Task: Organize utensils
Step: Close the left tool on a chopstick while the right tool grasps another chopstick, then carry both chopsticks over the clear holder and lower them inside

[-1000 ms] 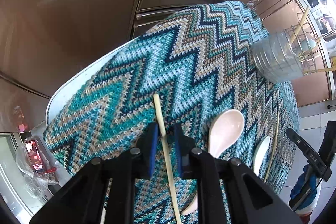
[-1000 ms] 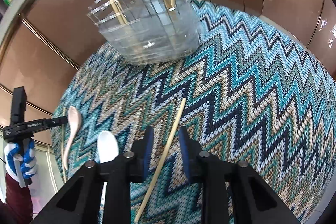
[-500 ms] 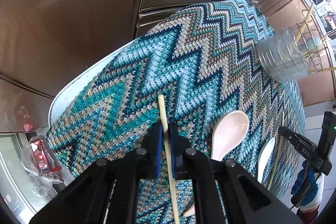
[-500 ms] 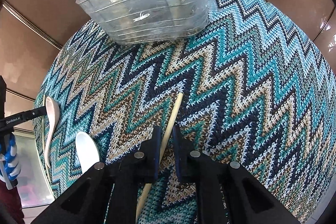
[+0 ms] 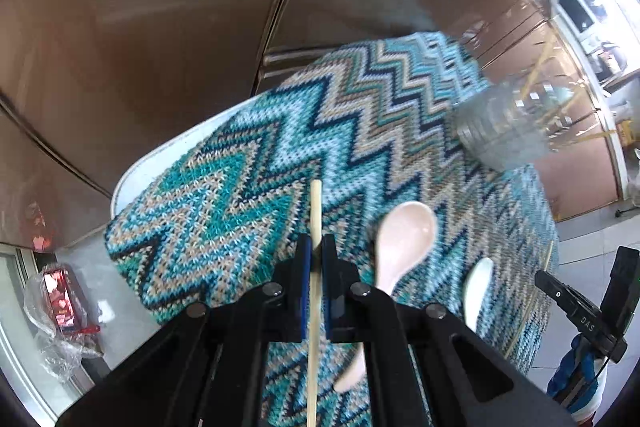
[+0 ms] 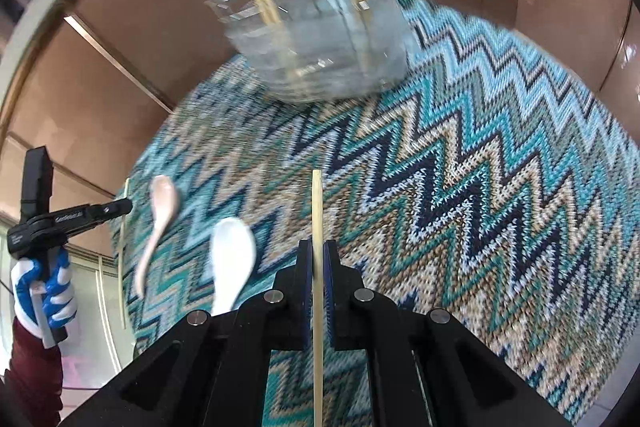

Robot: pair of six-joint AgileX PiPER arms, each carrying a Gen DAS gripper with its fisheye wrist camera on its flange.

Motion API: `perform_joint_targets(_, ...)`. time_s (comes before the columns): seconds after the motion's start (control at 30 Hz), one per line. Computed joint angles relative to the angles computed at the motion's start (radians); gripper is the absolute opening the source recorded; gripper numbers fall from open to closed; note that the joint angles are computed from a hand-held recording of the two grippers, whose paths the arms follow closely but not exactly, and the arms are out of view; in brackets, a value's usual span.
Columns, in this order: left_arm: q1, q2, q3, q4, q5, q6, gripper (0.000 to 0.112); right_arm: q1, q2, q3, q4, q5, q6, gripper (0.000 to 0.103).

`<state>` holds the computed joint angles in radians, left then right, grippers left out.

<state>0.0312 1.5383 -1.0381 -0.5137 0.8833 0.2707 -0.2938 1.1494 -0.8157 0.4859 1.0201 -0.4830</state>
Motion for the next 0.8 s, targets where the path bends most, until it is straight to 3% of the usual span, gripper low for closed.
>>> perform_joint_targets(0.17,0.033,-0.146,0.056,-0.067,0.009,0.080,0.004,-0.030,-0.157,0.008,0.016,0.068,-0.014,0.006)
perform_joint_targets(0.47,0.056,-0.400,0.146,-0.187,0.029,0.124,0.004,0.038,-0.366,-0.002,-0.013,0.102,0.115,0.006)
perform_joint_targets(0.63,-0.039,-0.544,0.190,-0.175,-0.031,0.062,0.004,0.271,-0.439,-0.011,-0.192,0.063,0.366,0.006)
perform_joint_targets(0.8,-0.144,-0.630,0.193,-0.115,-0.085,-0.037,0.004,0.620,-0.486,-0.045,-0.486,0.066,0.746,0.006)
